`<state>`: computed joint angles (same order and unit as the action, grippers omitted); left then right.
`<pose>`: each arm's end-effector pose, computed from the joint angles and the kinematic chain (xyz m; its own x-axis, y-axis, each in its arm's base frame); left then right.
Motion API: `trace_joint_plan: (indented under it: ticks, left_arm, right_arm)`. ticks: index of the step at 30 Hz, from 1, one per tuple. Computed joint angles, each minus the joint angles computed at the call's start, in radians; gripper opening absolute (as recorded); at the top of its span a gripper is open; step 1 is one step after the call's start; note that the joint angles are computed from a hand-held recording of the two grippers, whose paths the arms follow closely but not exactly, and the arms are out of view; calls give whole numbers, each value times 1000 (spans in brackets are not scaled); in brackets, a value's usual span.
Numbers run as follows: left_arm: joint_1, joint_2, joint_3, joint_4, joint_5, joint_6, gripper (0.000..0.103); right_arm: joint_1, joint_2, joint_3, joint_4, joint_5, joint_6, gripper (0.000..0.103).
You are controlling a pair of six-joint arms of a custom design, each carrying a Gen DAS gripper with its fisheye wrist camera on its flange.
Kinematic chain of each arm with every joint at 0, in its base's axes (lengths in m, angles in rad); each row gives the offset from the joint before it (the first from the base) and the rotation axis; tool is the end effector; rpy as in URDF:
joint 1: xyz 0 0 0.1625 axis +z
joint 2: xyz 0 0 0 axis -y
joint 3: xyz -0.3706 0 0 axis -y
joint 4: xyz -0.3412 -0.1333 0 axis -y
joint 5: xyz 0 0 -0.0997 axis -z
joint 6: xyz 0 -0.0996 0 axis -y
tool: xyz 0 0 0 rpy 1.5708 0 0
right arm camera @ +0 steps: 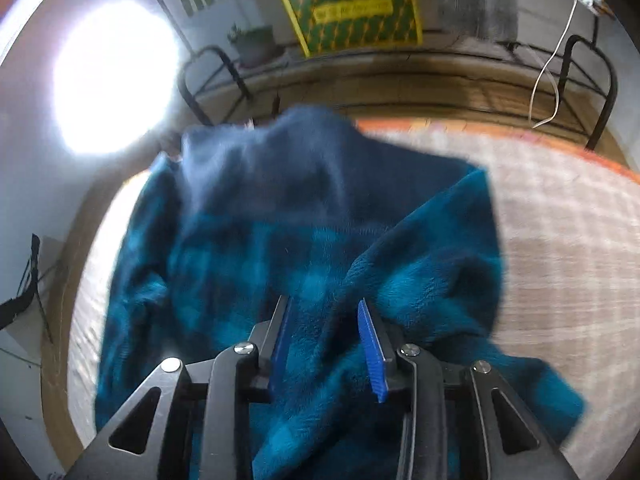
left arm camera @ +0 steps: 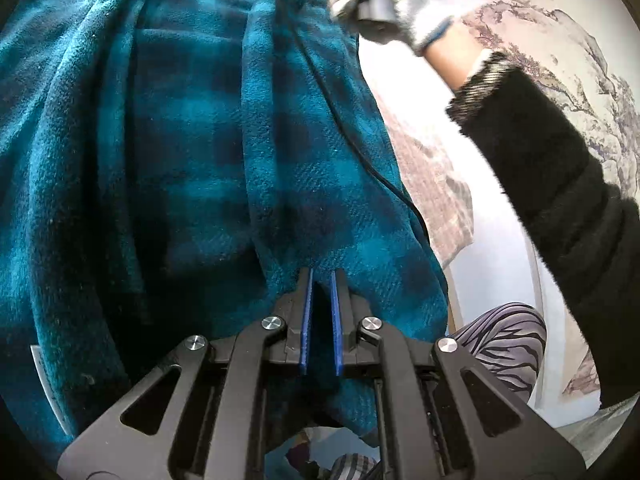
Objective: Fold large clothes
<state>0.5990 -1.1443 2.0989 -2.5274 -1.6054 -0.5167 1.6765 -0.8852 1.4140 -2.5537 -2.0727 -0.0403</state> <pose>-0.2988 -0.3612 0.1221 -0.8979 0.4392 0.0311 0.4397 0.8980 0.0153 0.1542 -0.6445 0.2425 -0.8895 0.0813 0.4497 -0.1308 0.8976 -0.4209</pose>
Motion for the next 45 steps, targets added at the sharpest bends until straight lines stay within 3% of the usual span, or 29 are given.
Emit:
trace_joint_plan:
  ticks: [4,8,10,11,12,20,24,28,31,33,37,39,41,43,45]
  left_arm:
    - [3,-21,4,-4,0,-4,6]
    - [1,-68,2,5,40,-10,6]
    - [0,-96,11,14,52,-32,20]
    - [-1,-112,21,12,56,-47,33]
    - [-2,-120,27,9,62,-57,36]
    - [-80,-211,104,29,74,-96,36]
    - [-125,-220,124,34,76,-100,36]
    - [-178,-213,139,70,113,-90,36]
    - [-192,-198,148,82,134,-80,36]
    - [-206,-196,150,83,153,-77,36]
    - [-226,-213,154,93,168,-103,36]
    - [-231,-214,152,86,171,-118,36]
    - [-237,-208,152,68,171,-128,36]
    - [-238,-199,147,64,173,-126,36]
    - [-246,-193,142,72,176,-127,36]
  right_arm:
    - [-24,7,33,-79,29,-23,30]
    - [1,-69,95,-98,28,-34,32]
    - [21,-146,164,-125,44,-37,33]
    - [30,-183,195,-133,56,-36,33]
    - [43,-230,235,-144,64,-35,33]
    - [170,-648,551,-135,103,0,36]
    - [270,-859,699,-58,69,91,40]
    - [279,-989,864,-1,94,179,44]
    - [224,-998,975,-26,98,201,44]
    - [132,-977,1034,-90,162,203,44]
    - [34,-873,1068,-218,163,165,43]
    - [-15,-836,1074,-272,204,140,41]
    - [-53,-803,1081,-319,231,119,28]
    - [-58,-765,1064,-321,224,100,8]
    - [-39,-745,1050,-336,209,69,3]
